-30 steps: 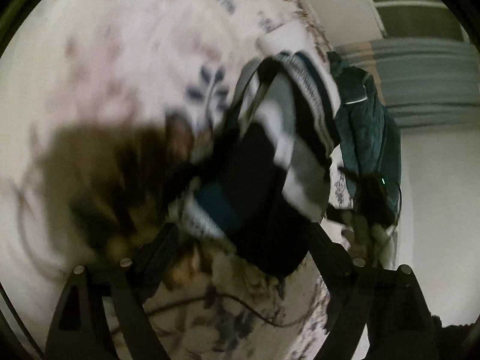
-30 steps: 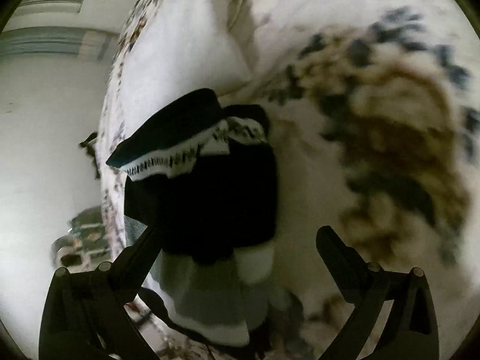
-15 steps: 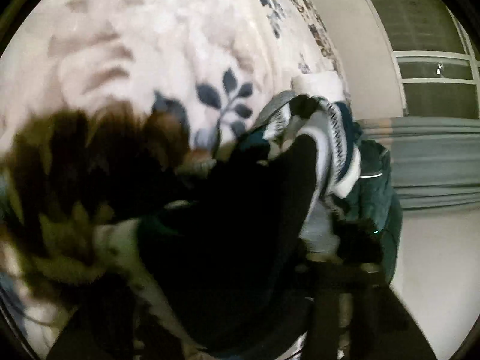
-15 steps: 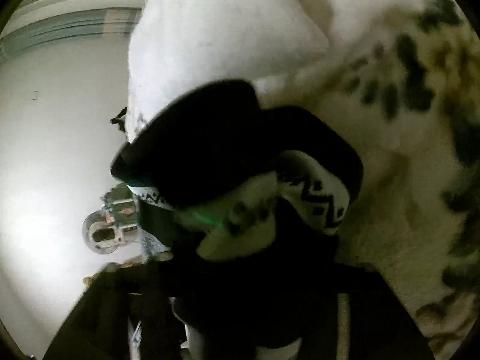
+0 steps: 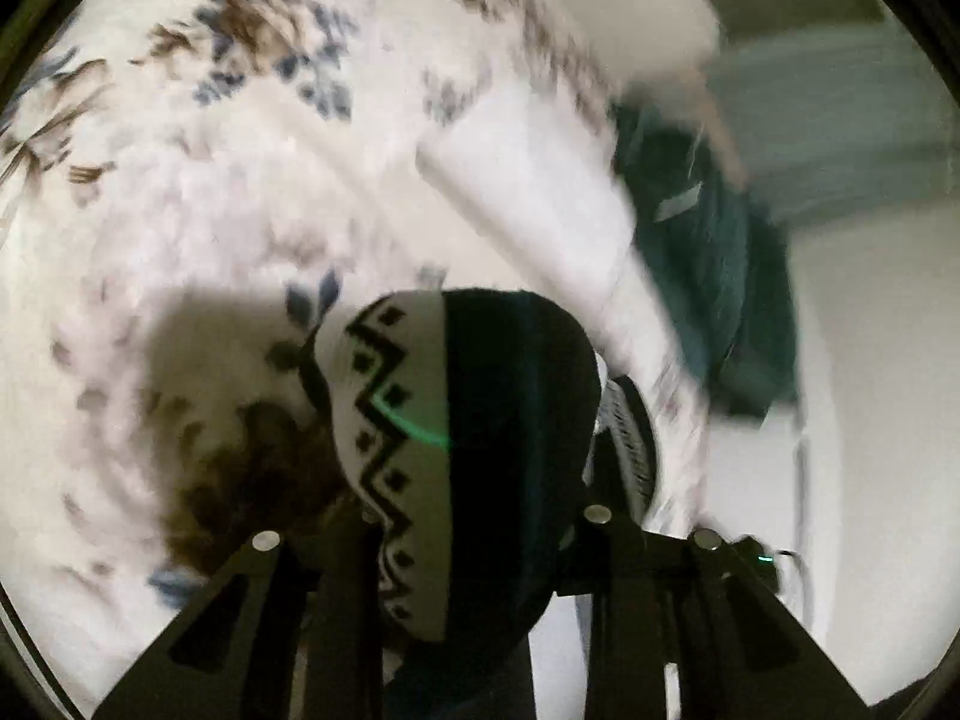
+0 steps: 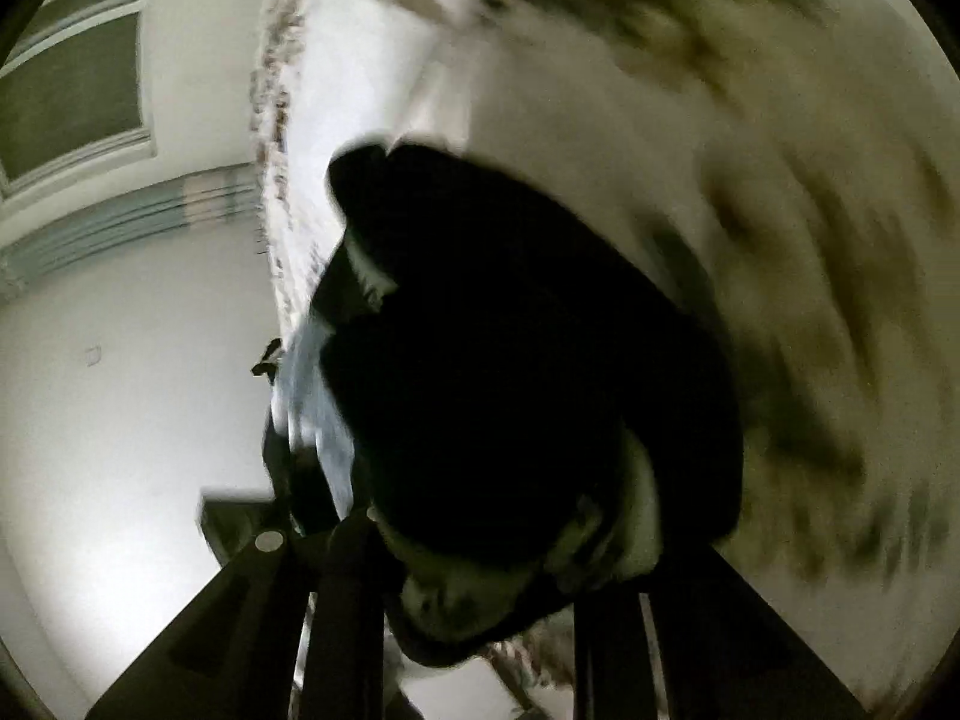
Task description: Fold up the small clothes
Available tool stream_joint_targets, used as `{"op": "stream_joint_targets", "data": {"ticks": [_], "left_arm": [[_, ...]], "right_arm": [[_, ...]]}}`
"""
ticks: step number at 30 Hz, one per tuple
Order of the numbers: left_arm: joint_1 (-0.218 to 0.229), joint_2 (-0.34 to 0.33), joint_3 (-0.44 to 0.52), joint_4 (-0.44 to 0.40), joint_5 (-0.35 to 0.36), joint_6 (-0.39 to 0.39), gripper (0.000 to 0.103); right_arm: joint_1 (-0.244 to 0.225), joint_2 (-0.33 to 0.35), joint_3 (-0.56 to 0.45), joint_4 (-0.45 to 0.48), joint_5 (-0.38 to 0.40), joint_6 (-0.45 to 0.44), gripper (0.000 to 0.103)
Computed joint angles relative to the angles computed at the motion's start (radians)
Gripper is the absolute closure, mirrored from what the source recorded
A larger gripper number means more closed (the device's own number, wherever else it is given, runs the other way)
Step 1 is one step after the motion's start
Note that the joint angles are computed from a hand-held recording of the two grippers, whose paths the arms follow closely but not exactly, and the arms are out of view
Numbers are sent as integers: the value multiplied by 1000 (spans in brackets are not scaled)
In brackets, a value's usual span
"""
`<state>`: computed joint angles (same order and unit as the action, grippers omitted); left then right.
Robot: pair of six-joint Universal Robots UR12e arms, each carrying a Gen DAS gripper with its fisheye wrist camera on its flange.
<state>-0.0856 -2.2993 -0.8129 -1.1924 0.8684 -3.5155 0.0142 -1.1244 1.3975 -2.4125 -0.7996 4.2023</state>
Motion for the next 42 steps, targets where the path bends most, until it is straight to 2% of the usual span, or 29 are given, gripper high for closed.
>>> {"op": "stream_joint_targets", "data": {"ticks": [1, 2, 4, 5, 7, 10, 12, 14, 15, 17, 18, 19, 20, 22, 23, 26, 28, 30, 33, 36, 42], "left_arm": [[-5, -10, 27, -99, 28, 68, 68], [-11, -13, 36, -167, 69, 106, 55], [-18, 3, -7, -205, 113, 117, 41], [-18, 26, -56, -193, 126, 97, 41], [-15, 77, -148, -128, 146, 57, 41], [-10, 176, -291, -33, 202, 6, 34], [-3, 239, -382, 37, 241, -29, 29], [-7, 275, -433, 59, 347, -40, 18], [-9, 286, -454, 67, 381, -31, 18], [-17, 298, -495, 53, 473, -11, 18], [-20, 295, -501, 41, 488, -6, 18], [-23, 289, -517, 40, 497, 7, 18], [-28, 287, -525, 57, 514, 22, 13], [-46, 273, -520, 89, 553, 43, 0], [-56, 264, -507, 78, 582, 38, 0], [-76, 248, -485, 66, 655, 11, 0], [-85, 242, -476, 66, 678, -14, 0], [-92, 235, -467, 63, 697, -27, 0], [-94, 227, -454, 50, 700, -29, 0], [-98, 209, -424, 15, 698, -30, 0], [-112, 183, -390, -22, 739, -47, 0]], "right_arm": [[9, -21, 23, 29, -13, -21, 80], [19, -35, 34, 88, -31, -66, 78], [34, -42, 24, 262, -75, -195, 73], [41, -38, 4, 359, -104, -281, 68], [50, -39, -3, 442, -151, -400, 45], [50, -73, 32, 403, -251, -468, 0], [54, -97, 50, 415, -350, -506, 0], [59, -115, 65, 377, -472, -470, 0], [58, -131, 91, 341, -504, -461, 0], [69, -132, 91, 363, -636, -477, 0], [75, -130, 95, 364, -699, -479, 0], [78, -122, 97, 374, -740, -491, 0], [84, -101, 80, 403, -770, -501, 0], [68, -78, 76, 437, -780, -545, 0], [70, -59, 74, 445, -782, -575, 0], [111, -54, 120, 298, -924, -619, 0], [141, -64, 182, 141, -1018, -634, 0], [155, -73, 248, -18, -1066, -653, 0], [159, -103, 341, -193, -1085, -662, 0], [144, -118, 336, -184, -1052, -656, 0], [139, -137, 351, -182, -1057, -673, 0]]}}
